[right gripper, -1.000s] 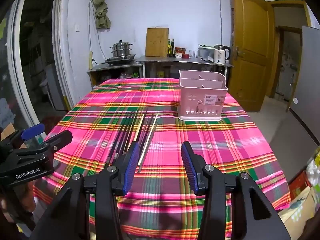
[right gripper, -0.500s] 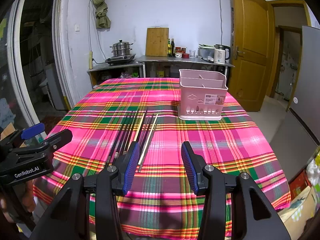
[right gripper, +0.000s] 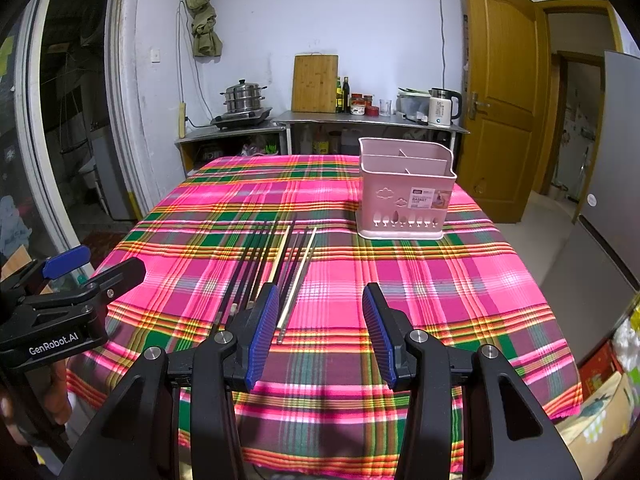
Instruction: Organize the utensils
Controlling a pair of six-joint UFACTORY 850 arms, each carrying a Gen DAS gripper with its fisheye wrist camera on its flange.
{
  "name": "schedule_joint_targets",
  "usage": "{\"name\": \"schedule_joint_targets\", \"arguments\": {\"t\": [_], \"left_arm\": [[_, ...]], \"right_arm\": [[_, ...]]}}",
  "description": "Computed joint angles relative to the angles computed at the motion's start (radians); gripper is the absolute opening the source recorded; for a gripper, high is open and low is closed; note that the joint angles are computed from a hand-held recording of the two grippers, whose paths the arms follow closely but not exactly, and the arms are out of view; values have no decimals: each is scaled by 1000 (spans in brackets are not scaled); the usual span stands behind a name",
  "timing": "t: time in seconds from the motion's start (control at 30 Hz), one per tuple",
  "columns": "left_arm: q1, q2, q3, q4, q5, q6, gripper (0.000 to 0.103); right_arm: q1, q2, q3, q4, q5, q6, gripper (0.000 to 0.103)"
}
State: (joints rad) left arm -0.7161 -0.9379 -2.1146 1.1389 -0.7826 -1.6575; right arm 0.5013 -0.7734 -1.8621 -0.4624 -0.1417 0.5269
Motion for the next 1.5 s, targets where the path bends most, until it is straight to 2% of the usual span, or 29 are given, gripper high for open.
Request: {"name": "schedule_joint_targets", "arguments": {"t": [0.77,1.3,1.5], "left_arm": [[0,-8,-13,-6,-3,7,99],[6,-25,-24,-30,4,21,99],[25,-37,-28,-49,52,25,99]], "right_arm": [[0,0,1,37,2,-38,45],[-3,-39,-55,233,-27,-230,45],[-4,-75,-104,295,-58,-299,45]]}}
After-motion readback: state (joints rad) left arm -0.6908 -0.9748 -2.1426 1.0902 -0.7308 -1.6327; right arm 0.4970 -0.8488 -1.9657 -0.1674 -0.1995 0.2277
